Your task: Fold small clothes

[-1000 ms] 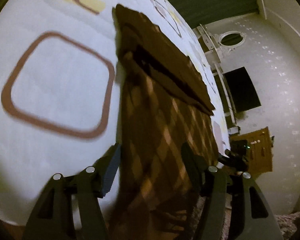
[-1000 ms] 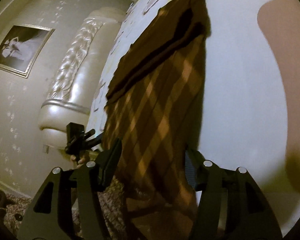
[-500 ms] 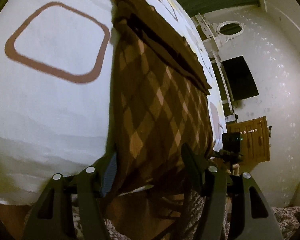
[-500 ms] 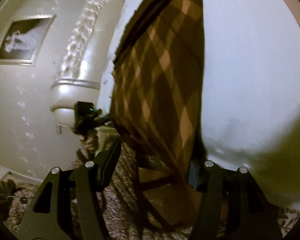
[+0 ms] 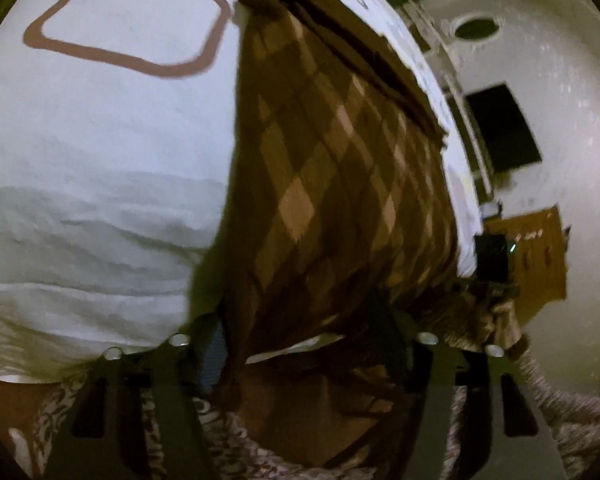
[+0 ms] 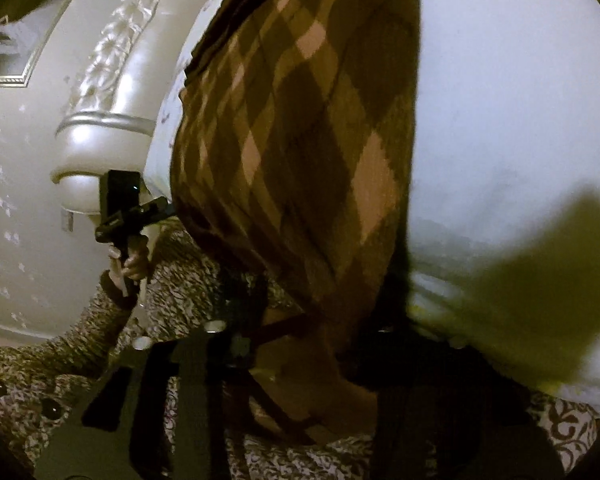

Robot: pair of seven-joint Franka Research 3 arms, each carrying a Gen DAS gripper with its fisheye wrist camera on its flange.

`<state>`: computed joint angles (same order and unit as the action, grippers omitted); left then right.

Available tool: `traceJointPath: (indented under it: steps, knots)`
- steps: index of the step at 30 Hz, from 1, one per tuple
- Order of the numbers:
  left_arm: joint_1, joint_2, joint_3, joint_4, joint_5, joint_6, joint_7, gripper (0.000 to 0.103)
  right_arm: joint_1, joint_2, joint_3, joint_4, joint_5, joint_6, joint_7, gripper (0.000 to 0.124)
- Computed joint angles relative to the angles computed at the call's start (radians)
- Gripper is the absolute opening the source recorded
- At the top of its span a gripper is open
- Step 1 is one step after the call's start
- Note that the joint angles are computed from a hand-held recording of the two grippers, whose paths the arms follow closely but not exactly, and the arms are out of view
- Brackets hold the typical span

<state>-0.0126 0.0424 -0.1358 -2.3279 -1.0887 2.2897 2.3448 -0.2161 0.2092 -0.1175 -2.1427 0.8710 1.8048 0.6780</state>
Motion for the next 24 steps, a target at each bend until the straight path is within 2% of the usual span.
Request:
traceJointPath:
  steps: [1,4,6,11,19,24]
  knots:
    - [-0.006,0.006,-0.004,0.004,0.051,0.000,-0.027,0.033,0.002,-0.003,0.001,-0.004,-0.002,0.007,-0.004,0.019]
    - [-0.017,0.020,-0.014,0.017,0.146,-0.005,-0.088,0.013,0.005,-0.011,0.003,-0.013,0.003,0.014,-0.016,0.004]
    - [-0.017,0.015,-0.017,0.013,0.143,-0.001,-0.072,0.006,0.006,-0.020,0.003,-0.021,0.013,0.018,-0.022,0.003]
    - [-0.003,0.013,-0.009,0.009,0.065,-0.019,-0.012,0.003,-0.004,-0.037,-0.007,-0.041,0.053,0.006,-0.037,0.003]
    - [0.060,0.023,0.028,0.030,-0.192,-0.147,0.048,0.003,-0.073,-0.035,-0.036,-0.051,0.236,-0.140,-0.044,0.003]
    - [0.072,0.051,0.024,0.110,-0.304,-0.165,0.056,0.003,-0.102,-0.007,-0.032,0.002,0.379,-0.218,-0.035,0.003]
